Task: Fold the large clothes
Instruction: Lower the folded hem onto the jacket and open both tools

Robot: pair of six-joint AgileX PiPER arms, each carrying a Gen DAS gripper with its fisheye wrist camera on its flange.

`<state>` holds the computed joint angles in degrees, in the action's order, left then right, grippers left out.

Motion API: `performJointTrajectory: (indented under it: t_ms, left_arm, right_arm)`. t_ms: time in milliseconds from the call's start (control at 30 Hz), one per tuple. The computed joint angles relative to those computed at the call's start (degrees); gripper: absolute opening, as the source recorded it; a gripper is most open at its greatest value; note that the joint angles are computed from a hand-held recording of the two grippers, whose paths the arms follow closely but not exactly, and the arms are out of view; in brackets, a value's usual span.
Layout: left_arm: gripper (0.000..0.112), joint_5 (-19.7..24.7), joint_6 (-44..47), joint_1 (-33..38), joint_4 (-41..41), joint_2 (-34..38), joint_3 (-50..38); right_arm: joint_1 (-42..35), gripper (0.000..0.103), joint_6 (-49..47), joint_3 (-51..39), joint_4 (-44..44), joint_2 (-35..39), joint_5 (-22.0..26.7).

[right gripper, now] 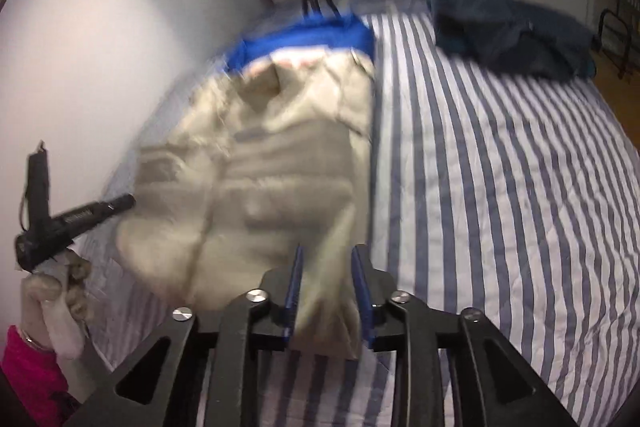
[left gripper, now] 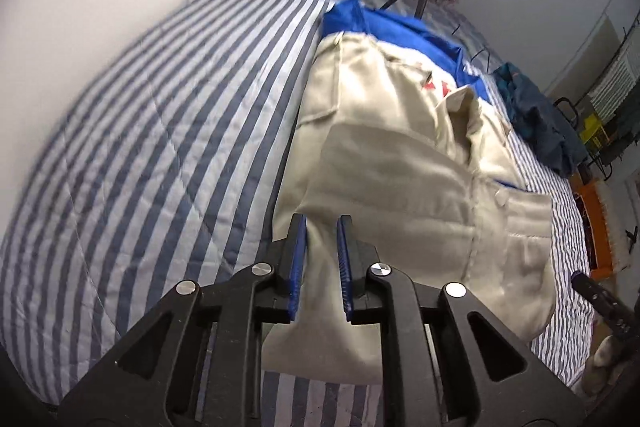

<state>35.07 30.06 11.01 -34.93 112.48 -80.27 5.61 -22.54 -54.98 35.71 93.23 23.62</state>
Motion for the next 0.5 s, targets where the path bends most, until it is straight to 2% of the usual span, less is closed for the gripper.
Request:
performJointTrajectory:
  t_ms: [33, 100, 267, 500]
  left_arm:
    - [0.013, -0.40, 0.94, -0.16, -0.93, -0.41, 0.19]
    - [0.013, -1.36, 0.29, -1.09, -0.20, -0.93, 0.38]
    - [0.013, -5.27, -2.31, -4.75, 4.44, -1.36, 0.24]
    - [0.013, -6.86, -3.55, -6.78, 6.95, 1.04, -0.88]
  right_arm:
    - [0.35, 0.032, -2.26, 0.22, 2.28, -0.54, -1.07]
    - [2.13, 0.032, -0.46, -1.21, -0.04, 0.30, -2.73]
    - [7.63, 0.032, 13.27, -9.35, -15.79, 7.49, -4.59]
    - [11.27, 0.032, 30.54, -17.19, -36.90, 15.50, -4.48]
